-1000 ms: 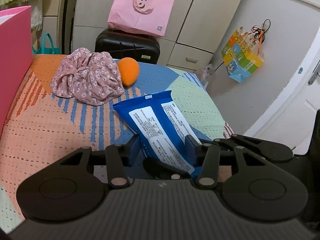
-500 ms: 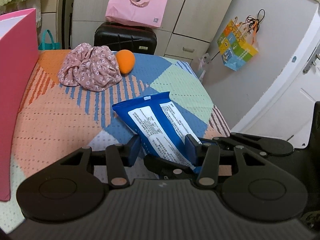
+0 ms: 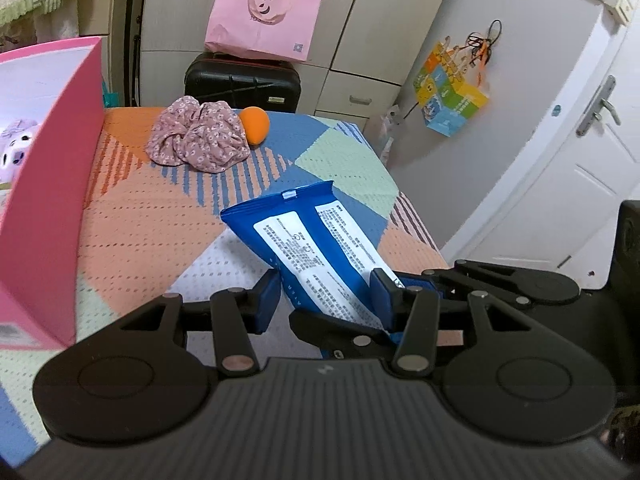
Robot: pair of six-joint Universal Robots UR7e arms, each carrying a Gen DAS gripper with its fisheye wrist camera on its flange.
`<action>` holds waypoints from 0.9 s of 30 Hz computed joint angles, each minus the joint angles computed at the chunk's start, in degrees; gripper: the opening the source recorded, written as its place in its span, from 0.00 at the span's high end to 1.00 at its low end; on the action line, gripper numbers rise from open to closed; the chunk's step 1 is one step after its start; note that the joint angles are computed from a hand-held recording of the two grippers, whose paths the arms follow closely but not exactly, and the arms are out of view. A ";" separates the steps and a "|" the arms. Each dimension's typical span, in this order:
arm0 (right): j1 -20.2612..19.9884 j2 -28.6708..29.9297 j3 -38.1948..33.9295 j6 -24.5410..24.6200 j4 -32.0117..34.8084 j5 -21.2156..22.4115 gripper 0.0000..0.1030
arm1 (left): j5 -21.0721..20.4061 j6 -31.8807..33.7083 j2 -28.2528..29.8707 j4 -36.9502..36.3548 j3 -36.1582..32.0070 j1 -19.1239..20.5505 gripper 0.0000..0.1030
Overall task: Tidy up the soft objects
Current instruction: 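Lift the wipes packet with the left gripper and carry it over the shoebox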
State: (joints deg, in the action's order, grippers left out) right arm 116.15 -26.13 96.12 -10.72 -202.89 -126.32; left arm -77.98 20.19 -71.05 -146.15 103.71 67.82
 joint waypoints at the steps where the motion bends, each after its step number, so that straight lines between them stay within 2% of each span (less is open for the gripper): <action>1: 0.49 0.05 0.04 0.28 0.31 -0.27 0.44 | -0.33 0.05 -0.52 0.74 -0.02 0.16 0.54; 10: 3.44 -0.55 -0.62 3.39 7.67 -0.62 0.44 | -3.83 -1.23 -4.50 9.88 -2.19 2.45 0.54; 15: 4.19 -2.87 -0.73 3.76 14.54 2.95 0.44 | -5.79 -2.04 -7.23 14.51 -3.64 3.64 0.54; 27: 7.91 -1.22 -8.24 5.30 28.42 8.82 0.43 | -4.48 -4.07 -13.96 22.76 -6.91 5.68 0.54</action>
State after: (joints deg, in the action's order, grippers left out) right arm 124.06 -27.35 87.88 -5.42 -174.47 -117.50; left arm -82.45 16.12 -85.00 -123.39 96.81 73.49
